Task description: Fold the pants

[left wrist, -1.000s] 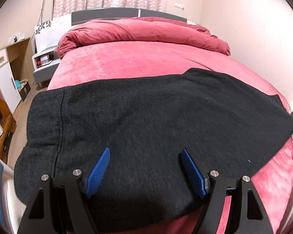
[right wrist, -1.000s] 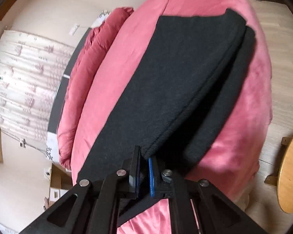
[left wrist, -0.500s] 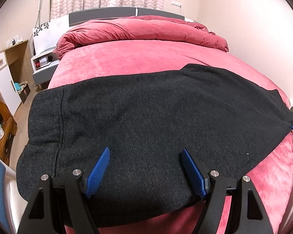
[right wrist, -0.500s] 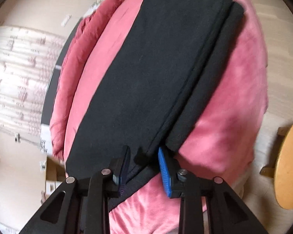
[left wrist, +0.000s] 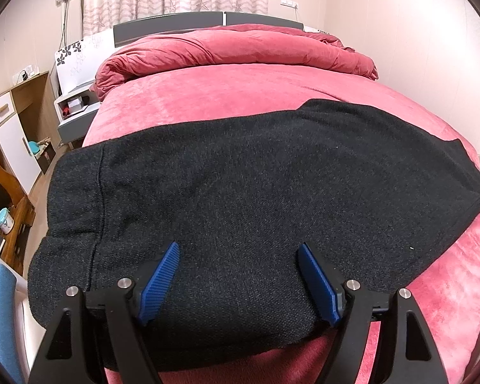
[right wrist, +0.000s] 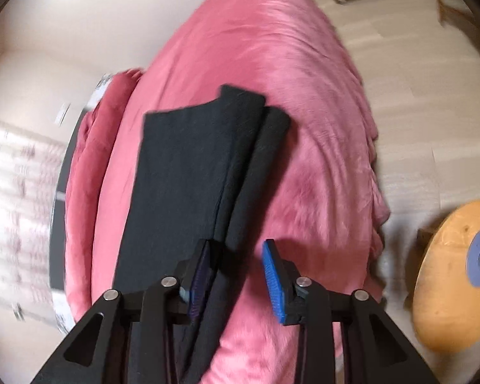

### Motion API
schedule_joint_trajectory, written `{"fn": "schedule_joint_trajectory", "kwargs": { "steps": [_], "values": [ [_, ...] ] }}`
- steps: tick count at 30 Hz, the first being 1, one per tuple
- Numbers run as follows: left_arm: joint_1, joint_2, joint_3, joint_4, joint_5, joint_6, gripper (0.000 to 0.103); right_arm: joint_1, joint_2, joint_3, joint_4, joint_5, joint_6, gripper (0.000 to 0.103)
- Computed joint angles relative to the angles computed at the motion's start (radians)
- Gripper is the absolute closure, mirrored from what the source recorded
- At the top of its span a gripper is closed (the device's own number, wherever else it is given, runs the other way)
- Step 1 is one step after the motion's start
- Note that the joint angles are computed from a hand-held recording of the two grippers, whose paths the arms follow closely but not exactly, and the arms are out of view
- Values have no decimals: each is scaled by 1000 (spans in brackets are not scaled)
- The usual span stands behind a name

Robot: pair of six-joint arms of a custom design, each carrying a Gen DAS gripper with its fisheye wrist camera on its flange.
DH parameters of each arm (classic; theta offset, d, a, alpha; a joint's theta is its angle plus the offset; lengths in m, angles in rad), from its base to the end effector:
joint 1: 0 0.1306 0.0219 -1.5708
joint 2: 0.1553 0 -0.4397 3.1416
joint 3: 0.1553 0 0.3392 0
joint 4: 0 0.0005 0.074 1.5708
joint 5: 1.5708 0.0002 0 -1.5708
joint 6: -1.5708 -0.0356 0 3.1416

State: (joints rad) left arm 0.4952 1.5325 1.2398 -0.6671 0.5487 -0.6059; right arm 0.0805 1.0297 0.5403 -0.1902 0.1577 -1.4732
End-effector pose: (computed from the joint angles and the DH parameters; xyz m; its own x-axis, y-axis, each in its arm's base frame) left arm 0.4118 0.2007 0.3838 -0.6734 0.1886 -0.7149 0.2936 0.9556 -0.0245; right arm 0.2403 0.0133 0.3098 -0.0189 0.9846 -0.1740 0.6276 0.1472 0.7645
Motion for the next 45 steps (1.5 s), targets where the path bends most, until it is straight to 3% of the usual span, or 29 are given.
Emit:
{"fn": "schedule_joint_trajectory", "kwargs": {
  "steps": [2, 5, 9, 12, 14, 18, 21, 24, 31, 36, 41, 45],
  "values": [
    [0, 0, 0, 0, -1, 0, 25, -30, 4, -29, 99, 16, -34, 62],
    [-1, 0, -1, 3, -3, 0, 25, -71, 31, -33, 144, -2, -15, 61],
    [-6, -2, -8, 15, -12, 4, 25, -95, 46, -40, 232, -31, 64, 59],
    [-9, -2, -10, 21, -19, 4, 24, -110, 56, -67, 346, -55, 101, 59],
    [-10, -1, -10, 20, -21, 6, 24, -131, 84, -90, 419, -94, 99, 59],
    [-22, 2, 10, -6, -51, 5, 22, -158, 130, -100, 483, -121, 77, 60],
    [-53, -8, 31, -19, -136, 32, 15, -173, 137, -32, 318, -138, 93, 84],
    [-68, -28, 27, -19, -153, 84, 14, -191, 130, 6, 247, -173, 95, 85],
    [-85, -55, -1, -39, -143, 112, 12, -172, 104, 173, 6, -167, 155, 88],
    [-54, -49, 18, -85, -65, 173, 9, -117, 115, 321, -158, -111, 226, 89],
    [-17, -53, 44, -143, 32, 167, 9, 18, 189, 559, -362, 19, 415, 89],
    [20, -52, 62, -182, 106, 207, 6, 126, 272, 733, -463, 94, 521, 89]
  ]
}}
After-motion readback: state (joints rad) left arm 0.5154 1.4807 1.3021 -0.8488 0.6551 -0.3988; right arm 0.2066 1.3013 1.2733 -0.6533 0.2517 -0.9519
